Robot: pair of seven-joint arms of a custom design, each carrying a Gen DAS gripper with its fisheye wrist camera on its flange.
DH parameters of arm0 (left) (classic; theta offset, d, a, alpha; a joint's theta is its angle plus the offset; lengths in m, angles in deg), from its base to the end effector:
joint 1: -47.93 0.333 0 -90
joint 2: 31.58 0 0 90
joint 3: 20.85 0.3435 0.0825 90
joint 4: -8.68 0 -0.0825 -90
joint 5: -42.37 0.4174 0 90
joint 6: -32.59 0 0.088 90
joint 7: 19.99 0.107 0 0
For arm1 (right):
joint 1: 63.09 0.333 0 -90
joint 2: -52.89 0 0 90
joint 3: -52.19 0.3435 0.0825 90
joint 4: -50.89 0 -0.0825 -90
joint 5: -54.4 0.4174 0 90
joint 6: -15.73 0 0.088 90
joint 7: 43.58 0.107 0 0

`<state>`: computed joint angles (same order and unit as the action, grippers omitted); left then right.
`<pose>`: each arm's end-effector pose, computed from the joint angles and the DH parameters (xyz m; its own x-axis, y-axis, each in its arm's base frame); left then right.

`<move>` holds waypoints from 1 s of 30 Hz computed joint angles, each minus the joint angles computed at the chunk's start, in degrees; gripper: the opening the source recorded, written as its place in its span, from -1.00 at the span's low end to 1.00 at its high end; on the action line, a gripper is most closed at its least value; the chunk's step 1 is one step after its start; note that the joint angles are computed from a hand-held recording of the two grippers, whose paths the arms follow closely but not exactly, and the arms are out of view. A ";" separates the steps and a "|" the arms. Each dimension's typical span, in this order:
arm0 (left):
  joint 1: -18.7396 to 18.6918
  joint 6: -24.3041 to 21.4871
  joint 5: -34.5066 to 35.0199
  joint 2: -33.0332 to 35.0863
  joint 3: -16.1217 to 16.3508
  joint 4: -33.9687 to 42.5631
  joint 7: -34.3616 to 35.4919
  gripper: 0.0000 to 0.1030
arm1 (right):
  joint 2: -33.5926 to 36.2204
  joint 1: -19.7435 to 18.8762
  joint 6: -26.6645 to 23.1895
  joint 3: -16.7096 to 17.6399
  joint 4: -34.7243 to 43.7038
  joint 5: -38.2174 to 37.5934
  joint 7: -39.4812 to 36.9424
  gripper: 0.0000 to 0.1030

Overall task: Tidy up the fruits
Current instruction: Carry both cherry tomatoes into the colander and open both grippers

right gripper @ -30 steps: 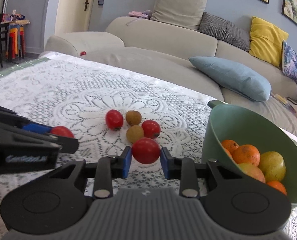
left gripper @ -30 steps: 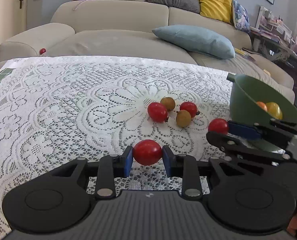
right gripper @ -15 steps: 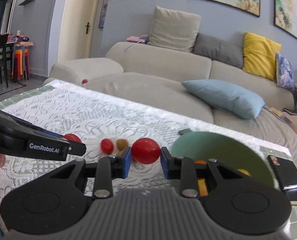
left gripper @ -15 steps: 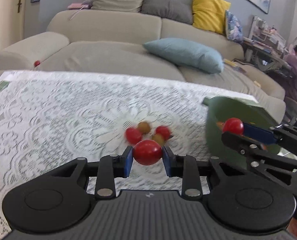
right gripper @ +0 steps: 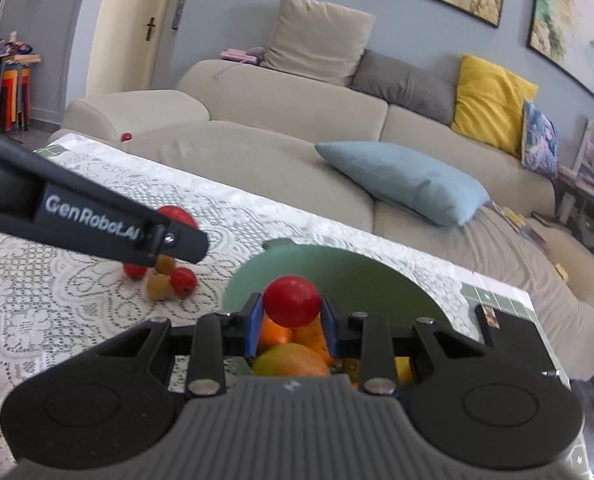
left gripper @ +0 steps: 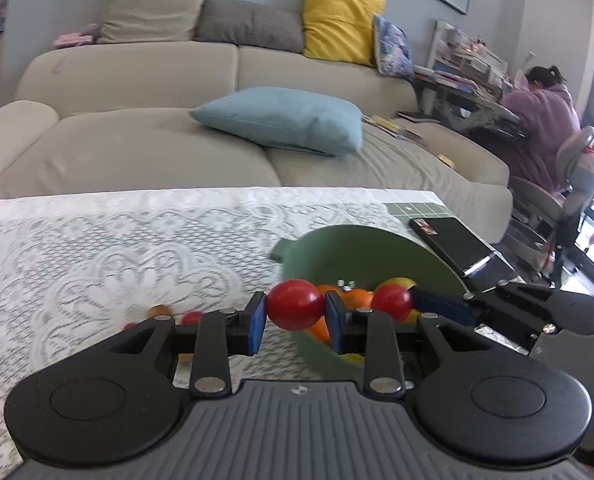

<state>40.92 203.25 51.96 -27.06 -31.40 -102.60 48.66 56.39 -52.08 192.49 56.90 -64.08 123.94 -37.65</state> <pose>0.6254 -0.2060 0.5721 -0.1608 -0.9726 0.1678 -0.5955 -0.0400 -0.8024 0.6192 0.0936 0.5160 0.4244 -0.8857 0.1884 -0.3821 -0.3639 -0.8495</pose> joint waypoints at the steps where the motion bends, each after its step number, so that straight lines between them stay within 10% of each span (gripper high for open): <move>1: 0.07 -0.75 -1.04 0.96 -0.44 1.23 1.14 -0.32 | 0.31 -0.06 -0.18 -0.32 0.11 -1.32 1.80 -0.46; 14: 0.57 -7.25 -6.70 8.44 -2.95 9.84 8.62 -0.32 | 3.02 -1.97 -2.46 -1.59 -0.19 -24.02 25.73 -0.45; 30: 0.73 -9.07 -8.89 10.81 -3.68 11.76 12.43 -0.31 | 4.40 -4.71 -3.67 0.57 1.08 -25.53 28.17 -0.43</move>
